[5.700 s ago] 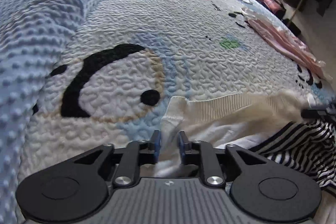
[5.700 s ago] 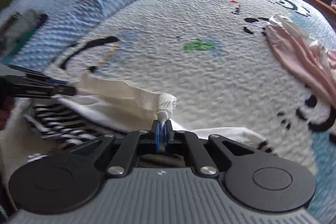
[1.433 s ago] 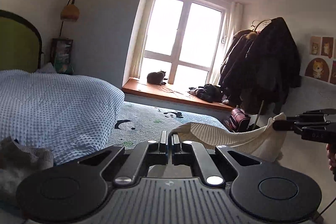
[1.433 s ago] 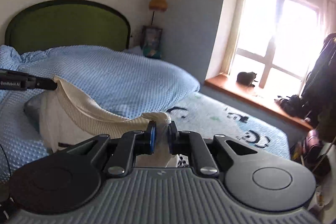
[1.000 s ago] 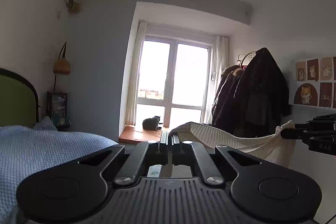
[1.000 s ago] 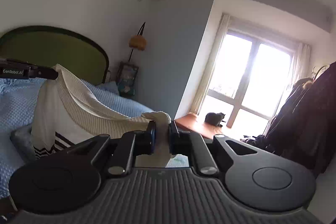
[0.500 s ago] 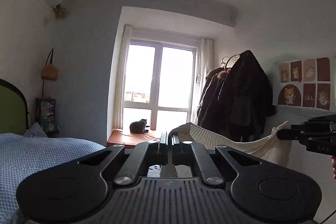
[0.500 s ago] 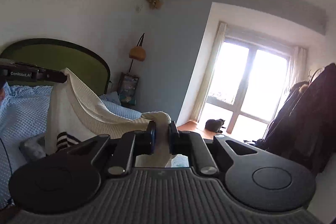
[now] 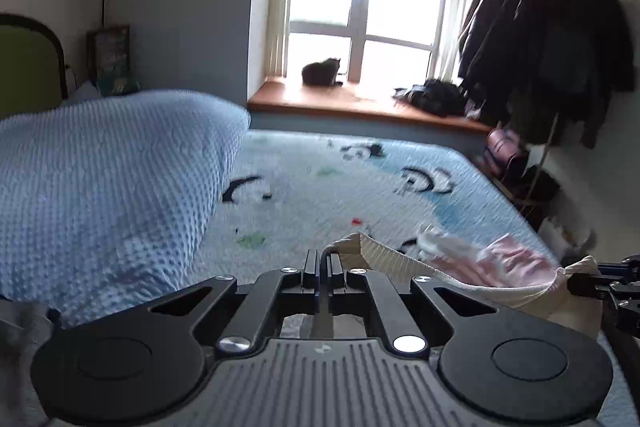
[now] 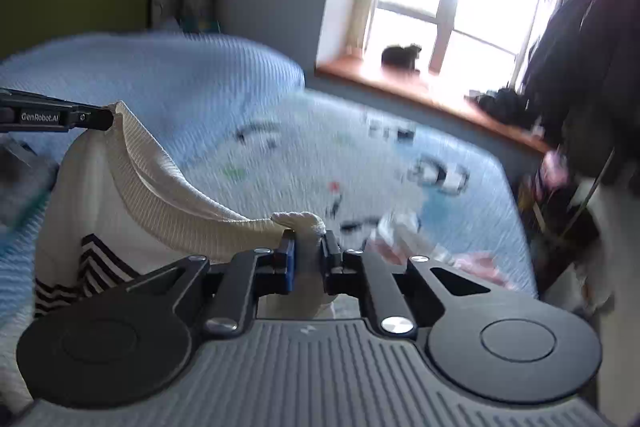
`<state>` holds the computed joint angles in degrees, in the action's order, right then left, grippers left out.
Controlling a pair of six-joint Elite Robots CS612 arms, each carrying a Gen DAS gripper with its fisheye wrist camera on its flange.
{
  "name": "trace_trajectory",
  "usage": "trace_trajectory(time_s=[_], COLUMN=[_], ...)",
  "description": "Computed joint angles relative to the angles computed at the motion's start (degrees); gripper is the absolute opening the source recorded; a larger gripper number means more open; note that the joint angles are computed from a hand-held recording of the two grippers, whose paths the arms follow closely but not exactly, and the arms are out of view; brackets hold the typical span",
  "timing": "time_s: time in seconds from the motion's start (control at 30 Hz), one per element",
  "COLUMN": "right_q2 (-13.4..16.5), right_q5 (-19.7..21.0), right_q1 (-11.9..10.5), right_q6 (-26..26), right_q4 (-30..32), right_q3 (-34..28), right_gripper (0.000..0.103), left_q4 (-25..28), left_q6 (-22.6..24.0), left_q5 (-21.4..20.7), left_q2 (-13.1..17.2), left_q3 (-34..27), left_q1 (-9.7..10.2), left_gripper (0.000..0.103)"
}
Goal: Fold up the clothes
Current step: 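Lift the shirt by the collar with both grippers and shake it out, then lay the shirt flat on the bed and open both grippers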
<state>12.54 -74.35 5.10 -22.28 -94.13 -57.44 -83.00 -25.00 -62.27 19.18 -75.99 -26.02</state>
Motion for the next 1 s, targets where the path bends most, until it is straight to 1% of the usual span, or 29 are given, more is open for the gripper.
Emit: trace_trajectory(time_s=[0.1,0.17,0.23,0.3,0.37,0.43,0.47,0.5,0.53,0.57,0.6,0.63,0.67,0.7,0.73,0.77,0.8,0.83,0.87,0.93,0.97,1.0], right_q2=[-0.12,-1.52,-2.48,-4.08,-5.29,-5.38,-5.43,-5.53,-5.84,-6.63,-7.00,-6.81,-6.54,-6.79,-6.90,-6.75,-6.65,-5.33,-3.57,-1.55,-1.45,-2.11], right_q5=[-3.35,-3.92,-4.58,-4.35,-2.63,-2.24,-2.32,-2.20,-2.49,-3.40,-4.10,-4.84,-5.78,-6.92,-6.15,-4.06,-1.97,0.69,2.68,5.21,6.60,7.24], right_q1=[1.20,1.52,1.77,1.87,1.64,1.51,1.47,1.41,1.44,1.59,1.74,1.88,2.03,2.15,1.85,1.28,0.71,-0.14,-0.98,-2.19,-2.69,-2.92], right_q6=[3.39,6.44,8.58,9.97,12.29,12.42,11.35,10.15,8.83,7.49,6.50,5.67,4.80,4.33,5.11,6.52,7.93,9.68,11.33,14.84,17.26,19.36], right_q4=[-5.76,-10.41,-14.33,-17.85,-17.64,-16.38,-16.37,-16.50,-16.59,-17.05,-17.41,-17.34,-17.20,-17.37,-16.81,-15.74,-14.77,-13.38,-12.66,-13.12,-13.77,-14.52], right_q3=[10.84,18.95,24.90,30.78,34.32,35.19,35.53,35.90,36.56,38.06,38.86,38.45,37.77,38.08,37.76,36.73,35.81,32.50,28.69,24.82,24.77,26.22], right_gripper=[0.013,0.013,0.013,0.013,0.013,0.014,0.016,0.016,0.020,0.026,0.029,0.034,0.043,0.048,0.055,0.055,0.055,0.057,0.060,0.060,0.060,0.060], left_q4=[-2.98,-6.22,-10.56,-14.21,-13.32,-11.87,-11.19,-10.70,-10.48,-10.35,-10.24,-10.04,-9.76,-9.50,-8.92,-8.01,-7.06,-6.15,-5.34,-2.77,-0.89,0.91], left_q6=[-1.49,-2.06,-0.30,1.49,0.40,-0.30,-0.27,-0.11,0.34,1.01,1.73,2.77,4.12,5.30,5.82,5.82,4.80,2.78,0.76,-2.26,-3.48,-4.59], left_q5=[-2.44,-3.35,-3.25,-3.61,-5.81,-7.06,-7.44,-7.53,-7.29,-7.02,-6.74,-6.27,-5.62,-5.22,-5.57,-6.41,-7.47,-8.75,-10.00,-12.86,-14.31,-15.81], left_q2=[1.59,1.87,1.42,0.14,-0.72,-1.12,-1.16,-0.92,-0.67,-0.74,-0.91,-1.10,-1.32,-1.57,-1.61,-1.42,-0.81,0.14,1.02,2.38,2.88,3.12], left_q3=[8.66,14.49,19.63,25.32,27.75,29.23,29.56,29.17,28.64,28.83,29.21,29.57,29.88,30.21,29.68,28.30,26.14,23.32,20.66,16.92,15.41,14.66], left_q1=[2.93,4.31,5.06,5.61,6.03,6.38,6.49,6.52,6.47,6.44,6.40,6.34,6.26,6.27,6.40,6.56,6.79,7.08,7.38,8.02,8.23,8.36], left_gripper=[0.003,0.003,0.003,0.003,0.003,0.003,0.004,0.004,0.005,0.005,0.005,0.007,0.011,0.014,0.023,0.035,0.040,0.047,0.052,0.054,0.054,0.054])
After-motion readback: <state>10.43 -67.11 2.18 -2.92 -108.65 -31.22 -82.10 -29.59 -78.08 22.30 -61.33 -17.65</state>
